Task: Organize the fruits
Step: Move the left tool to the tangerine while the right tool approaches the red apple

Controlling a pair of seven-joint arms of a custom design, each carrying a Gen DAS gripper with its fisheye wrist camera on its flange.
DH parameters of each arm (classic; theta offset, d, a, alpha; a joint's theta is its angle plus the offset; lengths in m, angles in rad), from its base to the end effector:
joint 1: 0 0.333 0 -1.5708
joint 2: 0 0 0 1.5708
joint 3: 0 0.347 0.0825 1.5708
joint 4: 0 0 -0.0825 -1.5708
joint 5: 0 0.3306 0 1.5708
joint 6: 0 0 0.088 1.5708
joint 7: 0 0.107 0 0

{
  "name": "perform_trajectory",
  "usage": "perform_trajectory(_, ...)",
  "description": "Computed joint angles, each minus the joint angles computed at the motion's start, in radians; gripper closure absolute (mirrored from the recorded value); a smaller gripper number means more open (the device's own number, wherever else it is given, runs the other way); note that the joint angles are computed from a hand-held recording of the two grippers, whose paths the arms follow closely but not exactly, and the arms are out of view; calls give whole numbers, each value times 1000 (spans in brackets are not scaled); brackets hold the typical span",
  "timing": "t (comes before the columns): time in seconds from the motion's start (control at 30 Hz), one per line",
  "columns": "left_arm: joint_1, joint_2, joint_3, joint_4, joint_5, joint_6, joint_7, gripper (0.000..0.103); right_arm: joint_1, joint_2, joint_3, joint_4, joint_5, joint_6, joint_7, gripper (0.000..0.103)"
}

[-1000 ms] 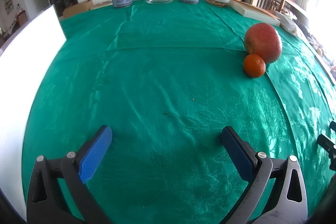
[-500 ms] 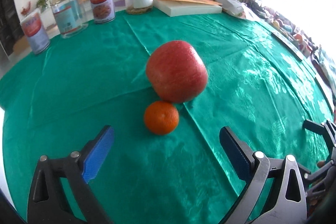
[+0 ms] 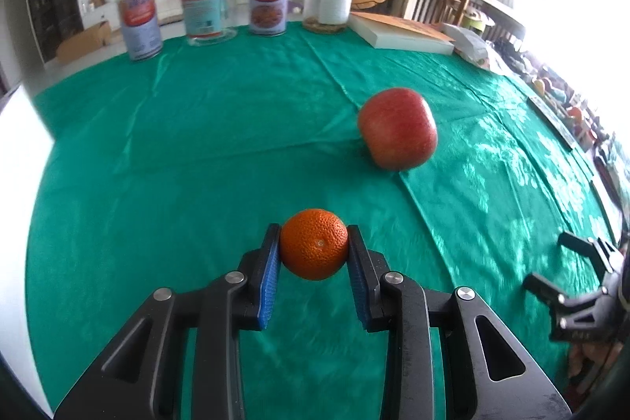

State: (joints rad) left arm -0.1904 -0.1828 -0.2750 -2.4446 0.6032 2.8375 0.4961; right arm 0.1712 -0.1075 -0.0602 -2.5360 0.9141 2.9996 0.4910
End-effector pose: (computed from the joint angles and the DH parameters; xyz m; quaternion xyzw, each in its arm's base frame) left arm 0.3889 -0.2347 0.4885 -0.6929 0.6452 -0.2585 0.1921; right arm 0.4379 -0.0090 0.4295 -0.7691 0.5575 -0.1850 0.2519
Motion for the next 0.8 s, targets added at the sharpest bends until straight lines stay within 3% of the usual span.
perform_trajectory(0.13, -61, -163, 30, -149, -141, -75, 77, 70, 0, 0, 1, 0, 0, 1, 0, 0)
perform_trajectory(0.27, -37, -238, 16, -256, -167, -59, 40, 70, 0, 0, 0, 0, 3, 1, -3, 0)
perform_trajectory(0.3, -6, -254, -1, -283, -145, -14, 4, 65, 0, 0, 0, 0, 3, 2, -3, 0)
perform_trajectory(0.33, 31, -266, -33, -292, -117, -3, -34, 46, 0, 1, 0, 0, 4, 1, -5, 0)
perform_trajectory(0.4, 85, -273, -86, -287, -63, -28, -95, 18, 0, 1, -1, 0, 7, 2, -8, 0)
perform_trajectory(0.43, 106, -273, -102, -292, -31, -19, -122, 12, 0, 1, -1, 0, 8, 2, -9, 0)
perform_trajectory(0.57, 88, -248, -96, -272, 6, -72, -137, 10, -1, 1, 0, 0, 12, 1, -12, 0)
perform_trajectory(0.7, 68, -226, -85, -257, 42, -94, -152, 0, -1, 2, 1, -2, 9, 4, -10, 0)
perform_trajectory(0.8, 63, -224, -81, -254, 67, -100, -183, 0, -17, 20, 4, 32, -72, -54, 11, 0)
